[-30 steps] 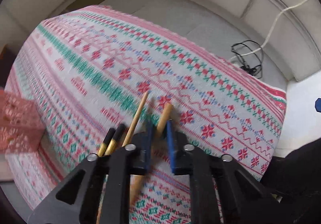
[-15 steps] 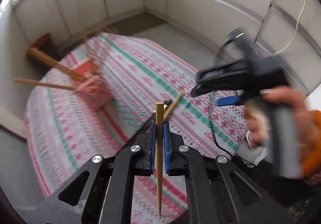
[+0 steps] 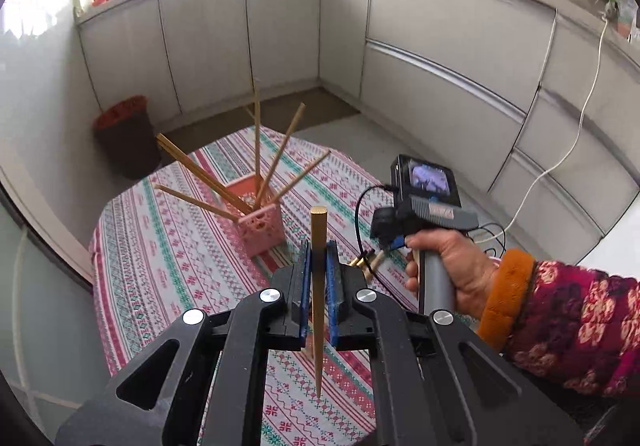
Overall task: Organize utensils
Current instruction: 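Lift both held chopsticks upright and carry them over the pink mesh cup, then lower both chopsticks into the pink mesh cup and open both tools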
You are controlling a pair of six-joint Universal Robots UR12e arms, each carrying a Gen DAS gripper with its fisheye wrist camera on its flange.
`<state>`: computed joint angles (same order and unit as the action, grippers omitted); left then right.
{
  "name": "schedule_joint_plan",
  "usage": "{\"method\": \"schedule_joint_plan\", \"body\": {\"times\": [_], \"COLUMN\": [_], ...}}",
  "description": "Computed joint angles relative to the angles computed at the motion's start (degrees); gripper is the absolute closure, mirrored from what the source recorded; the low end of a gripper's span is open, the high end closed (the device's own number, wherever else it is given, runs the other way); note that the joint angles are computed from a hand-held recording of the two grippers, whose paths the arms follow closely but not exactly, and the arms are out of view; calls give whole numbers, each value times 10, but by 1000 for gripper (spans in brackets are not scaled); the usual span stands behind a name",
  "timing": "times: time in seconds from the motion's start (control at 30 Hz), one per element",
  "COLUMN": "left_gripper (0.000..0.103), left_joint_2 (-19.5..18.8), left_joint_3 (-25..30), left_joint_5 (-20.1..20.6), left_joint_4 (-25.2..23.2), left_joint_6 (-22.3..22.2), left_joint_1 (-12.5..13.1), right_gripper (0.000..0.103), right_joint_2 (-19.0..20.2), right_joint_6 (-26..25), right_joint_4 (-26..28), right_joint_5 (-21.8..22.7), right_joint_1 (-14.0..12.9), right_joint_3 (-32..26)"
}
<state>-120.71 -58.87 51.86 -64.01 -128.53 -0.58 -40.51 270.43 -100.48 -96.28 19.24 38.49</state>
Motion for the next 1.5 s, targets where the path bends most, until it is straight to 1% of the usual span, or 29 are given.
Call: {"method": "schedule_joint_plan", "body": {"times": [0.03,0.07,0.1,0.17,0.23,0.3,0.37,0.4,0.43,0.53,0.63,0.73,0.8,0.93,1.0,1.07,1.13,1.2,1.23,1.33,1.37,1.43,1.47,1.5], "left_gripper": [97,97,97,97,97,97,97,97,97,97,97,97,97,97,97,97,97,97,97,96,95,95,92,76], "left_joint_2": [1,0,1,0,1,3,3,3,3,1,-5,-13,-20,-46,-66,-85,-107,-122,-132,-147,-155,-162,-162,-162], "left_joint_3": [0,0,-1,-1,-2,-4,-4,-4,-4,-1,10,26,39,84,117,145,177,196,206,217,222,221,215,212], "left_joint_5": [-3,-7,-9,-15,-19,-23,-31,-35,-39,-45,-49,-58,-60,-46,-31,-14,-5,14,26,55,58,70,68,66], "left_joint_4": [6,8,12,20,35,49,67,76,84,104,126,153,171,202,223,237,246,256,267,290,293,278,271,265], "left_joint_6": [-7,-11,-16,-28,-43,-59,-81,-95,-108,-144,-196,-251,-281,-341,-383,-415,-448,-462,-469,-474,-470,-456,-456,-456], "left_joint_1": [2,3,4,7,9,12,15,16,18,22,24,24,21,11,4,-3,-10,-16,-21,-30,-33,-38,-37,-36], "right_gripper": [92,96,98,98,98,98,98,98,98,98,98,98,98,98,98,98,98,98,98,98,98,98,98,98], "right_joint_2": [4,1,-9,-46,-75,-91,-107,-113,-120,-126,-135,-135,-137,-134,-131,-125,-110,-89,-79,-48,-36,-20,-14,-7], "right_joint_6": [-2,-4,1,25,30,15,-18,-35,-70,-146,-219,-256,-280,-326,-355,-382,-410,-441,-449,-465,-469,-471,-471,-471], "right_joint_4": [7,2,-21,-123,-204,-238,-276,-289,-311,-333,-346,-346,-357,-384,-408,-437,-450,-454,-449,-430,-420,-404,-394,-383], "right_joint_5": [-4,-7,-5,-9,-30,-53,-85,-105,-133,-185,-229,-268,-286,-298,-298,-293,-302,-320,-319,-306,-303,-290,-283,-280], "right_joint_1": [1,2,2,2,7,14,24,31,42,64,83,96,100,101,99,94,91,88,86,77,73,67,64,62], "right_joint_3": [-8,-2,20,101,158,182,200,202,206,191,180,158,144,110,94,74,40,0,-18,-72,-93,-118,-128,-140]}}
